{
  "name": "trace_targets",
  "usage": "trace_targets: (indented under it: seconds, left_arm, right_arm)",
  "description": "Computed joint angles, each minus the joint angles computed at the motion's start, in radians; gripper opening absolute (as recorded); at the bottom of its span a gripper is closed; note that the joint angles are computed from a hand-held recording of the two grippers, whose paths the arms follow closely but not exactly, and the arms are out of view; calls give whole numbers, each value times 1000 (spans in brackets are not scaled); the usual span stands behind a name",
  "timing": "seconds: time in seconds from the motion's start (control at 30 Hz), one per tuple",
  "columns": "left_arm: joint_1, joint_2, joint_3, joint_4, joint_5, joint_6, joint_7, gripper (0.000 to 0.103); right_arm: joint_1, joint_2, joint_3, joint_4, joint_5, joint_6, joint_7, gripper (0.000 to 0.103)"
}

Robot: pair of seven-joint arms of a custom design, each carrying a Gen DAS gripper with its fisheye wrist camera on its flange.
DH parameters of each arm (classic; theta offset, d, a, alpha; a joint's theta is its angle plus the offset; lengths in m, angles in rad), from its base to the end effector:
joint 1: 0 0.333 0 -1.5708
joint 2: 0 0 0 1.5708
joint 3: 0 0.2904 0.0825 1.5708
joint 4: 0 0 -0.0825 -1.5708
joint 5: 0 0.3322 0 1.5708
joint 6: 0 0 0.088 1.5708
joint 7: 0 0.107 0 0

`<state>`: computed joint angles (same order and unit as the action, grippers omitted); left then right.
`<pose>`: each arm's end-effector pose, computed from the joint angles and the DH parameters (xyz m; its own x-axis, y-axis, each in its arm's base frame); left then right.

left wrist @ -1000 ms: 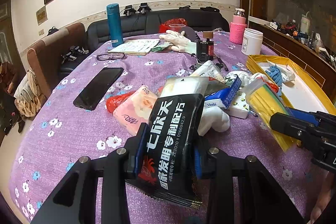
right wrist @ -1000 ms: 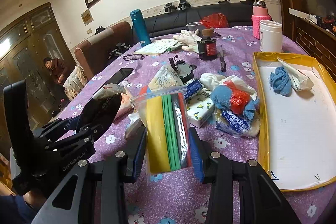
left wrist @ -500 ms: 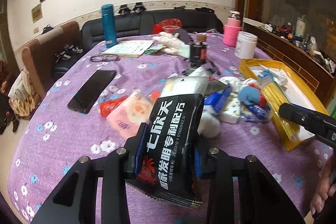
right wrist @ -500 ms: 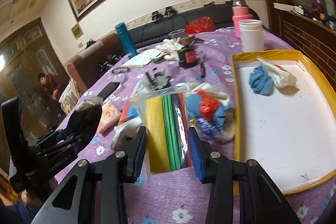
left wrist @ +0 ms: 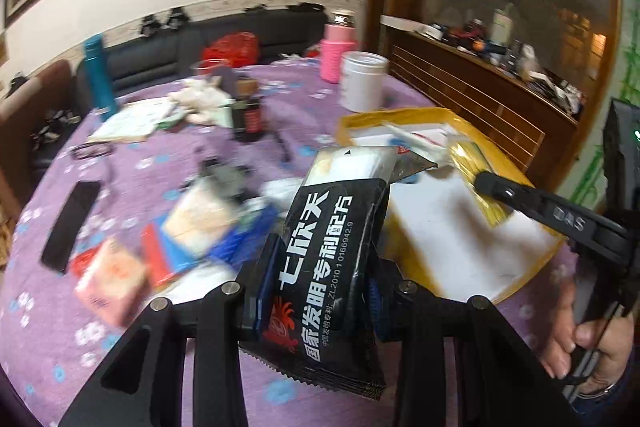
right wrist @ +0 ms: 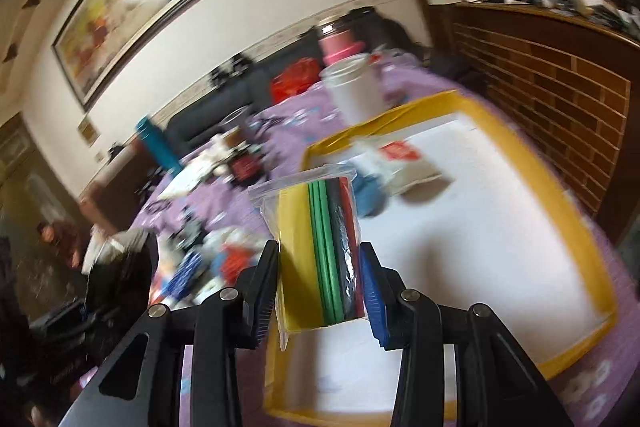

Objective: Organize soft objects
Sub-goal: 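Place the black packet and sponge bag into the yellow tray with both grippers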

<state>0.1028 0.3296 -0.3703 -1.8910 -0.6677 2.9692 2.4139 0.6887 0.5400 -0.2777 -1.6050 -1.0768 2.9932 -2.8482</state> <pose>0.6072 -0.0996 0.4228 -0.4361 -0.8981 0.0562 -0.6230 0.2563 -0.7391 0.5641 0.3517 0.3940 -0.1122 -0.9011 -0.4189 -0.5693 0.4038 -0.7161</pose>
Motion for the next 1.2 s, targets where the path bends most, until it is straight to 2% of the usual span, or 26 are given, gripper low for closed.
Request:
trace_targets:
  seconds: [0.07, 0.17, 0.27, 0.37, 0.43, 0.53, 0.67, 0.87, 0.97, 1.03, 1.13, 1.2]
  left_arm:
    - [-51, 29, 31, 46, 70, -42, -70, 36]
    - [-132, 96, 77, 141, 189, -93, -187, 36]
    - [-185, 177, 101, 263, 294, -175, -299, 36]
    - [-241, 295, 125, 446, 398, -294, -410, 36]
    - [-272, 386, 136, 588, 450, -381, -479, 36]
    - [-293, 474, 133, 725, 491, -467, -538, 36]
    - [-307, 535, 130, 810, 525, -507, -566, 36]
    - [-317, 586, 123, 879, 548, -546, -565, 36]
    - [-312, 573, 118, 853, 548, -528, -552, 37]
    - [-311, 566, 117, 840, 548, -513, -551, 40]
    - [-307, 542, 115, 794, 546, -472, -544, 44]
    - [-301, 526, 109, 768, 542, -453, -540, 45]
  right_arm:
    - [-14, -13, -6, -12, 6, -10, -4, 42]
    - [-64, -14, 20, -3, 56, -27, -61, 42]
    - [-138, 10, 76, 46, 183, -77, -216, 42]
    - [-201, 52, 114, 108, 325, -112, -357, 42]
    - [-265, 114, 176, 203, 448, -180, -505, 42]
    - [-290, 181, 187, 285, 548, -230, -578, 42]
    - [-303, 225, 192, 321, 639, -245, -660, 42]
    - [-258, 241, 126, 326, 696, -241, -698, 43]
    - [-251, 244, 115, 325, 725, -234, -717, 43]
    - [-241, 236, 102, 311, 731, -224, -718, 48]
    - [-197, 213, 43, 275, 700, -211, -662, 55]
    - [-178, 192, 14, 237, 671, -170, -622, 56]
